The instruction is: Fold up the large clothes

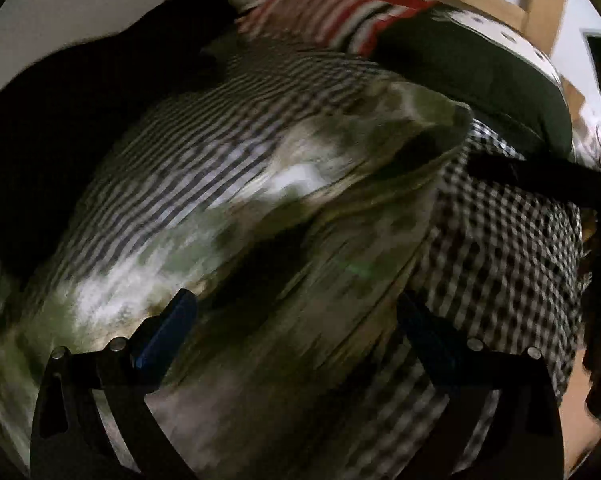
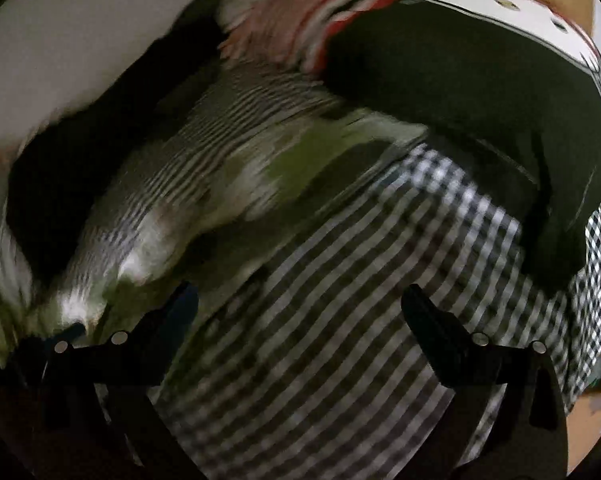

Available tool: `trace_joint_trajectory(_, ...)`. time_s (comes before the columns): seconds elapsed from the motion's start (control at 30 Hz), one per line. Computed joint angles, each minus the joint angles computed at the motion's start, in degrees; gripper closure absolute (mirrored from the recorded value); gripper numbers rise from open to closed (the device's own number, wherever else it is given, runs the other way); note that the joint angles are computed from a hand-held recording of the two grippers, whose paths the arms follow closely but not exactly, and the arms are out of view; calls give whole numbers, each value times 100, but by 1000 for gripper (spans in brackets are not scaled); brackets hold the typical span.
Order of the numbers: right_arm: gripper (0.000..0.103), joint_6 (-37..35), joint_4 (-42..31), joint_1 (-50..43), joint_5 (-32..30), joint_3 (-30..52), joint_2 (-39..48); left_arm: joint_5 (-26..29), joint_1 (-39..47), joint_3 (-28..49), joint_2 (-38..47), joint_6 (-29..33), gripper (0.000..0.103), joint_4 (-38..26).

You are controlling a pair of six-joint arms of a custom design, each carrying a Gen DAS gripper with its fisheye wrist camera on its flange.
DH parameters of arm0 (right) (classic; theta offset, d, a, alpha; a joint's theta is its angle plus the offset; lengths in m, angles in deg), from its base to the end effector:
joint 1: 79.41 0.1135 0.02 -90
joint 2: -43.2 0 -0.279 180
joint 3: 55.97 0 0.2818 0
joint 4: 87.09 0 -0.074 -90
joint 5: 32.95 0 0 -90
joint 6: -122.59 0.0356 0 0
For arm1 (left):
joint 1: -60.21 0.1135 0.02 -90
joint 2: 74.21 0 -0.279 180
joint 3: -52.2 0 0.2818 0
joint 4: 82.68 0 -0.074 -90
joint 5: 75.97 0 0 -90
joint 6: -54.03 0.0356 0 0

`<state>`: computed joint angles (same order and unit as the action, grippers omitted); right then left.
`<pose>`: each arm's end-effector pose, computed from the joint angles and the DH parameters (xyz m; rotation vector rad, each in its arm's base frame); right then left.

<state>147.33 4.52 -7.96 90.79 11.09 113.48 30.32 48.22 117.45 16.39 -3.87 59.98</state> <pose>0.0837 0.1874 0.2567 0.9313 2.3762 0.0060 0.3180 -0.0777 0.1757 1.0651 2.3883 -0.2574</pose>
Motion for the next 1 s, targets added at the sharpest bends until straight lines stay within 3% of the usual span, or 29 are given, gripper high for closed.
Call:
trace_joint_trajectory(0.07,3,-230,193,-486,-7,-451,-629,-254,-372,15,155,-76,5,206)
trace_joint_trajectory(0.17,3,-1499,1076,-1935,-543,-1267,-1686,-562,-715,130,472,-161,5,270)
trace_joint_trajectory(0.2,11,-1898,1337,-2346,-738,-1421,-1878,-620,-782,173,571,-206,4,284)
trace_joint_trajectory(0.23,31,-2326,1532,-2780,-935,-1480,-1950,-673,-827,206,654,-262,4,316)
trace_joint_trajectory(0.27,42,-2959,1763,-3334,-1173,-1458,-1911,-677,-865,254,733,-335,4,359)
trace_joint_trajectory(0.3,60,-3424,1968,-3709,-1372,-1433,-1864,-660,-876,305,798,-399,4,364)
trace_joint_trajectory(0.33,68,-3944,2231,-4163,-1658,-1377,-1712,-654,-884,338,848,-425,5,370)
trace_joint_trajectory(0.43,77,-4800,2946,-5160,-2529,-1263,-1267,-750,-935,354,849,-462,4,409)
trace_joint_trajectory(0.57,76,-4684,3110,-5285,-2857,-1259,-1556,-837,-995,347,742,-641,5,621)
trace_joint_trajectory(0.6,65,-4676,2985,-5242,-2880,-1234,-1590,-821,-990,417,794,-656,5,574)
trace_joint_trajectory(0.63,26,-4548,2807,-5174,-2894,-1277,-1705,-908,-1030,571,967,-671,5,465)
trace_joint_trajectory(0.67,7,-4290,2661,-5067,-2748,-1382,-1914,-951,-1041,655,1061,-672,4,416)
trace_joint_trajectory(0.7,5,-4116,2562,-5007,-2583,-1458,-2054,-925,-1042,742,1146,-691,4,357)
trace_joint_trajectory(0.8,12,-4312,2664,-5223,-2756,-1655,-2016,-840,-1050,849,1176,-661,5,292)
trace_joint_trajectory(0.87,27,-4725,2774,-5394,-2698,-1415,-1518,-758,-1071,763,1045,-480,5,267)
trace_joint_trajectory(0.9,62,-4838,2702,-5434,-2643,-1252,-1329,-770,-1082,677,955,-419,5,278)
trace_joint_trajectory(0.93,91,-4965,2795,-5530,-2687,-1138,-1267,-812,-1096,565,845,-374,5,296)
trace_joint_trajectory(1.0,90,-5089,3036,-5655,-2726,-1012,-1368,-890,-1093,316,642,-364,5,381)
